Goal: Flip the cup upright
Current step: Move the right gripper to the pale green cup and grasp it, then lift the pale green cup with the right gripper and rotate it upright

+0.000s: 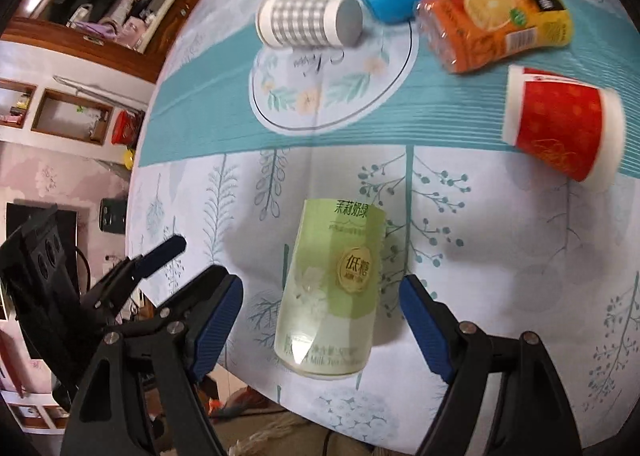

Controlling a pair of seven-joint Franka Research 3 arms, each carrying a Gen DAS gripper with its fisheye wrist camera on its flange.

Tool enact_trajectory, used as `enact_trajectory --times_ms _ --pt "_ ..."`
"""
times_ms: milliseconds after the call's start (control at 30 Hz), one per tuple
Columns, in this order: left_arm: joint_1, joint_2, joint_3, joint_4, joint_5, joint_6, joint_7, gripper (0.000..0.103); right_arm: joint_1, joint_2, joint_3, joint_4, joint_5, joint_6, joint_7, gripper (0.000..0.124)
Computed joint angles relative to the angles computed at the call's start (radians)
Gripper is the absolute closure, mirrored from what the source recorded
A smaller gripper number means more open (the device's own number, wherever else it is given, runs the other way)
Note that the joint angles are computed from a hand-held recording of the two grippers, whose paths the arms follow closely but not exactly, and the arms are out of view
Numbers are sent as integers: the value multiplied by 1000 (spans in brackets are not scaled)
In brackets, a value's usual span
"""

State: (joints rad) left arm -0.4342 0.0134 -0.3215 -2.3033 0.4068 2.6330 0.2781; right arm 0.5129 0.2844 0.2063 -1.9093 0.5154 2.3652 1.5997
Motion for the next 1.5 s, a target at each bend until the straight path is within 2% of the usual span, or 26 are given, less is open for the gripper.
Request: enact_trajectory --times_ms 300,433,700,867,1000,1200,1267,1333,1367,1400,1433,1500 --pt "22 48 18 17 -63 8 78 24 -6 139 -10 168 -38 -169 40 57" --pt "29 62 22 28 -79 10 97 24 -17 176 -4 201 -18 -202 32 64" --pt "31 74 28 46 -67 15 101 24 -9 113 2 127 -8 -108 -34 68" --pt "26 70 28 55 -41 8 86 24 3 50 3 47 -14 7 -70 69" --pt "16 62 27 63 15 -3 49 24 41 -21 -9 -61 -89 202 -65 69" --pt "5 73 21 66 60 41 30 24 104 -91 -43 -251 -274 604 46 69" --pt "-5 81 25 70 103 39 -3 25 156 -92 -96 -301 -365 746 127 70" --pt "-10 81 31 61 146 59 -35 24 274 -85 -225 -342 -449 873 210 70" --pt "-7 78 32 49 156 88 -36 24 353 -75 -302 -358 -438 934 216 70" --pt "-6 72 35 35 167 112 -47 24 406 -65 -349 -368 -411 976 203 70" --pt "-6 66 39 24 195 136 -77 24 424 -54 -362 -378 -387 1021 191 70" --pt "-2 54 46 6 238 172 -126 23 379 -34 -311 -401 -389 1115 186 70"
